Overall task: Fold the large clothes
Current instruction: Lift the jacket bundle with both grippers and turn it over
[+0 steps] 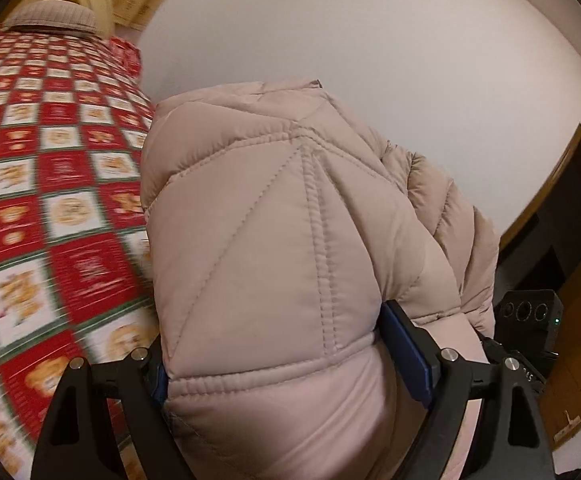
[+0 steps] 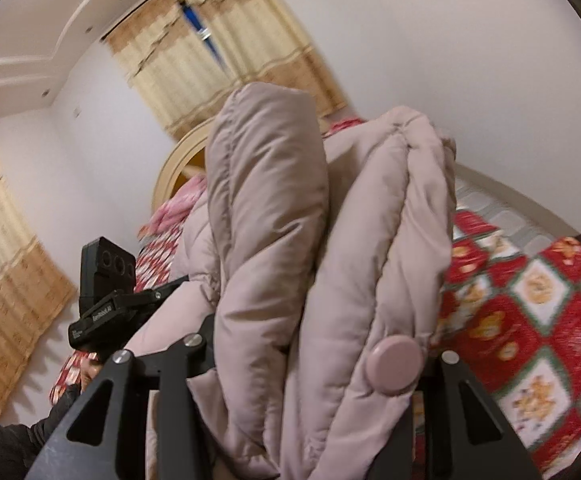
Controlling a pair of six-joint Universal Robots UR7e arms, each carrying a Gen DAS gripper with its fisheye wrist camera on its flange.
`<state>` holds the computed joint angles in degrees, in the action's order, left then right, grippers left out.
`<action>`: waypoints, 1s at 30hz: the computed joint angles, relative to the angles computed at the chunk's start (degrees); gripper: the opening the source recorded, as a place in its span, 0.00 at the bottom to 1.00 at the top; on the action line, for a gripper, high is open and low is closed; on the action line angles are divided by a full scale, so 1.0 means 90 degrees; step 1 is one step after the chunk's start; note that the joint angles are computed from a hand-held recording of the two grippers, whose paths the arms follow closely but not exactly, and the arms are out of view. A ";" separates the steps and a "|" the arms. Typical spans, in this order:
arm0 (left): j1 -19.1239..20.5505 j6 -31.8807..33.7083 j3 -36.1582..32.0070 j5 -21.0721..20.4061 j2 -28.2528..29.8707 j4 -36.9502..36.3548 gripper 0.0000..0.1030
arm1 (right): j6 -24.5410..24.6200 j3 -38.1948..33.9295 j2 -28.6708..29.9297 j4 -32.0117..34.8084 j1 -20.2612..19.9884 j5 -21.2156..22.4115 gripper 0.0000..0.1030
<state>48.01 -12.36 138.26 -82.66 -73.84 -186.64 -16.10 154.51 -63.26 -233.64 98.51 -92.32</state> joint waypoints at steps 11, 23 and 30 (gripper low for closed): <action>0.0053 0.0370 -0.1129 0.0136 0.1319 0.0543 0.84 | 0.0085 -0.0139 0.0266 -0.0598 -0.0591 -0.0043 0.43; 0.0328 -0.0111 -0.1720 0.1005 0.2032 0.0932 0.84 | 0.0302 -0.0867 0.0323 0.0785 -0.1510 0.0669 0.44; 0.0445 -0.0274 -0.1980 0.1498 0.2299 0.1127 0.92 | 0.0659 -0.1253 0.0244 0.1754 -0.1756 0.0914 0.52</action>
